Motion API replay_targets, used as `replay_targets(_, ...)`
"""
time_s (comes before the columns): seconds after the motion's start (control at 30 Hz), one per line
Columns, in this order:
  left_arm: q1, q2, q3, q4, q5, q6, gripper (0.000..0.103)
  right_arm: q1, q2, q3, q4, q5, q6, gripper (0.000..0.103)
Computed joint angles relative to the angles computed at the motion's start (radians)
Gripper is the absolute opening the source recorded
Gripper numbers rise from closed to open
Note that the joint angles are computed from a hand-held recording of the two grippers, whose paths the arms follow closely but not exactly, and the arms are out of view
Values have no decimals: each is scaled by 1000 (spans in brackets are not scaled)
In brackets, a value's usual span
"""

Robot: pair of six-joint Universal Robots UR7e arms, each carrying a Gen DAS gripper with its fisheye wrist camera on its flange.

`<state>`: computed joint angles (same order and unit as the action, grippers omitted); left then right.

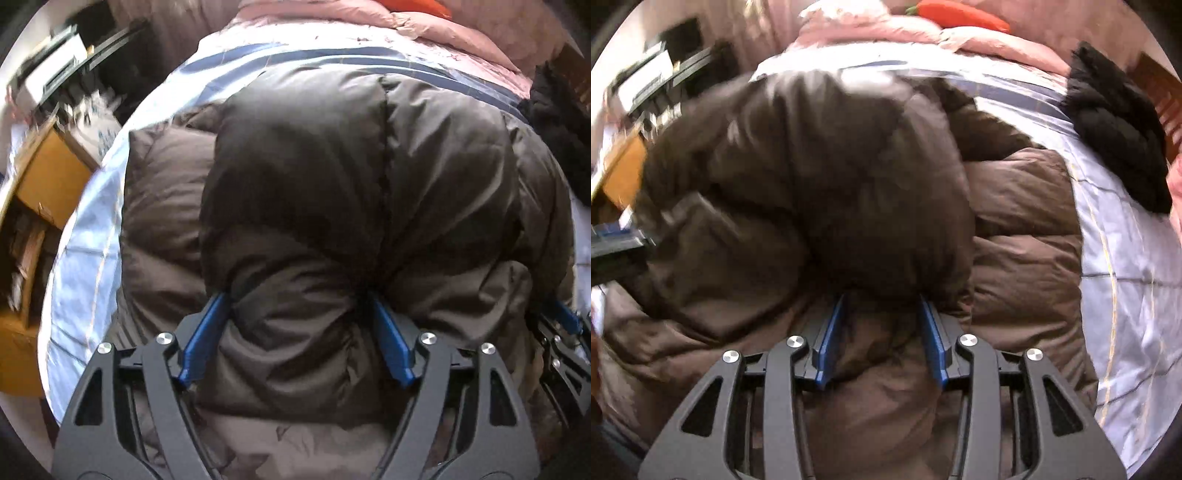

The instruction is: Fold large clothes

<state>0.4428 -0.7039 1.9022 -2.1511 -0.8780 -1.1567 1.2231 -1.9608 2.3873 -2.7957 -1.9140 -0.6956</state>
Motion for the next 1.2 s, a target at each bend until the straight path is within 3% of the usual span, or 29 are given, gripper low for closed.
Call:
replay_targets(0.13, -25, -50, 40, -5, -76, -8, 76, 10, -81, 33, 53, 39, -33, 42)
replay_targets(0.27, -80, -27, 48, 41, -86, 68, 76, -5, 2, 58, 10, -43, -35, 42)
replay_targets(0.33, -66, 10, 34, 79, -112, 82, 77, -27, 41, 56, -18, -39, -36, 43)
replay_targets(0.5, -19, 70, -11, 129, -127, 82, 79, 8, 111, 74, -115, -113, -81, 47)
replay_targets(0.57, -21, 55, -9, 117, -126, 67, 78, 2, 74, 57, -44, -86, -30, 46)
replay_targets(0.67, -62, -22, 42, 29, -76, 39, 79, 8, -18, 45, -29, 8, 20, 46)
replay_targets(0.77, -122, -85, 71, -48, 92, 56, 93, 71, -38, 25, -143, 86, -24, 46)
replay_targets(0.83, -114, -79, 43, -67, 179, 83, 94, 117, 21, -22, -158, 66, 1, 47)
replay_targets(0.9, -76, -56, 13, -98, 175, 109, 94, 144, 112, -66, -217, 29, 17, 47)
replay_targets(1.0, -15, -17, -11, -110, 115, 127, 86, 156, 226, -144, -162, -13, 111, 47)
replay_targets(1.03, 9, -4, -16, -112, 89, 129, 86, 162, 288, -173, -184, -59, 126, 47)
replay_targets(1.13, 65, 10, 2, -174, -3, 125, 88, 170, 446, -215, -291, -191, 64, 50)
replay_targets(1.2, 84, 10, 11, -193, -41, 139, 89, 157, 480, -210, -333, -216, 31, 52)
